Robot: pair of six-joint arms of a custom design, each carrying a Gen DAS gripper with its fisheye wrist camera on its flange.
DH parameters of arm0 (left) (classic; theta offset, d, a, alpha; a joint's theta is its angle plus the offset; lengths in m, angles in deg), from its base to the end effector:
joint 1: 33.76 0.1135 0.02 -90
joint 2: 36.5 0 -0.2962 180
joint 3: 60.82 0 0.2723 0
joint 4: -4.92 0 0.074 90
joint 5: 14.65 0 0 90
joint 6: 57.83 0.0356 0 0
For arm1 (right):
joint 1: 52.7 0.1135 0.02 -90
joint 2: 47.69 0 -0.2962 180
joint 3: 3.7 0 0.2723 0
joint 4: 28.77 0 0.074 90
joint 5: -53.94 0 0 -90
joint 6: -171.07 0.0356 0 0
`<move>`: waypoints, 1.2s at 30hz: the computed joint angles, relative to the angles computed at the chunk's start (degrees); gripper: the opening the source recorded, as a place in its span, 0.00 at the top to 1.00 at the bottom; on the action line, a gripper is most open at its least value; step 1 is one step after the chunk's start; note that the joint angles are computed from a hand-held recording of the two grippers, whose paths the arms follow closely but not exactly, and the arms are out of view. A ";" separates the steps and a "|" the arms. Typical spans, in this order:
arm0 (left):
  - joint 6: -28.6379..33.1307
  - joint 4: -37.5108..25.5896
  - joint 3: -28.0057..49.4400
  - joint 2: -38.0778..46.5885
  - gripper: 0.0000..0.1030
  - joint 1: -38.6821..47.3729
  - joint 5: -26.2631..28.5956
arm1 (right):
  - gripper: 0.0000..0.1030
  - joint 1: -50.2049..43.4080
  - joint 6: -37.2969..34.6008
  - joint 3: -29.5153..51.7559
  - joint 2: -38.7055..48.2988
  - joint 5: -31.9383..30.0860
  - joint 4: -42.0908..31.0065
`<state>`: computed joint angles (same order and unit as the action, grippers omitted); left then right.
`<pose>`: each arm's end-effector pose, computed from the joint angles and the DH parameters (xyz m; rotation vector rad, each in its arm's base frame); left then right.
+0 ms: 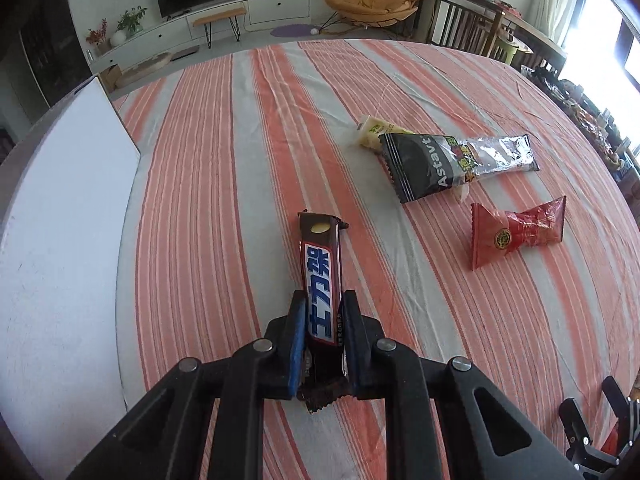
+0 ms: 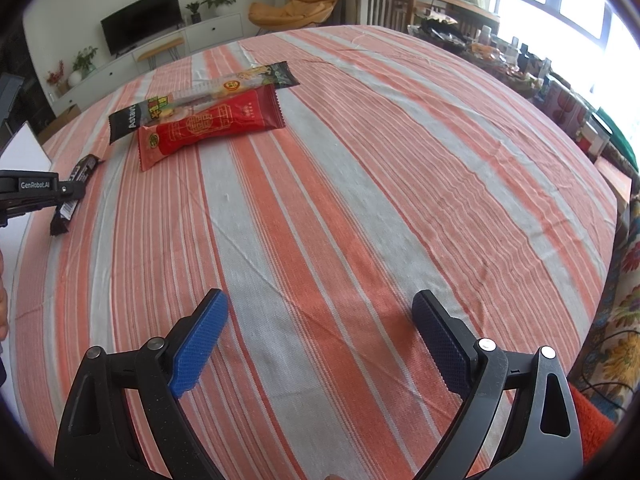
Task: Organize snacks
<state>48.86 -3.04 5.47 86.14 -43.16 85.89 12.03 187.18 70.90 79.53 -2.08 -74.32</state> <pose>0.3718 -0.0681 0.0380 0.6588 2.5940 -0.2075 0.1673 0.3078 0.0305 0.8493 2.4063 -0.2439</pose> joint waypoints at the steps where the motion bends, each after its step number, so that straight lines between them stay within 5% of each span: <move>1: -0.73 1.57 -2.69 -1.35 0.84 0.55 0.12 | 0.07 0.04 0.05 0.05 0.05 -0.01 -0.03; 8: 1.04 12.28 -20.95 -9.29 0.84 4.92 3.25 | 0.07 0.05 0.13 0.10 0.04 -0.02 -0.13; 14: 4.15 17.64 -27.09 -10.77 0.81 6.71 7.12 | 0.07 0.04 0.08 0.02 -0.02 0.00 -0.08; 16: 4.79 19.73 -27.74 -10.27 0.68 6.81 7.87 | 0.07 0.02 0.03 -0.02 -0.05 -0.01 -0.06; 18: 4.56 21.05 -28.09 -9.79 0.27 6.42 7.78 | 0.07 0.01 -0.01 -0.08 -0.10 -0.02 0.00; 19: 4.01 22.51 -28.37 -9.26 0.21 6.04 6.78 | 0.07 0.03 -0.02 -0.05 -0.08 -0.02 0.00; 24: 4.83 30.09 -28.88 -6.03 0.14 3.71 3.03 | 0.07 0.04 0.06 -0.04 -0.09 -0.01 -0.07; 29: 4.52 30.25 -27.94 -4.57 0.01 4.48 3.82 | 0.07 0.05 0.06 -0.05 -0.10 -0.01 -0.06; 36: 4.18 30.66 -27.89 -4.30 0.00 4.49 3.84 | 0.07 0.09 0.16 0.02 -0.04 -0.01 -0.12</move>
<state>53.04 27.63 -22.42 81.84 -38.67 89.73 12.12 187.34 70.93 79.49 -2.09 -74.45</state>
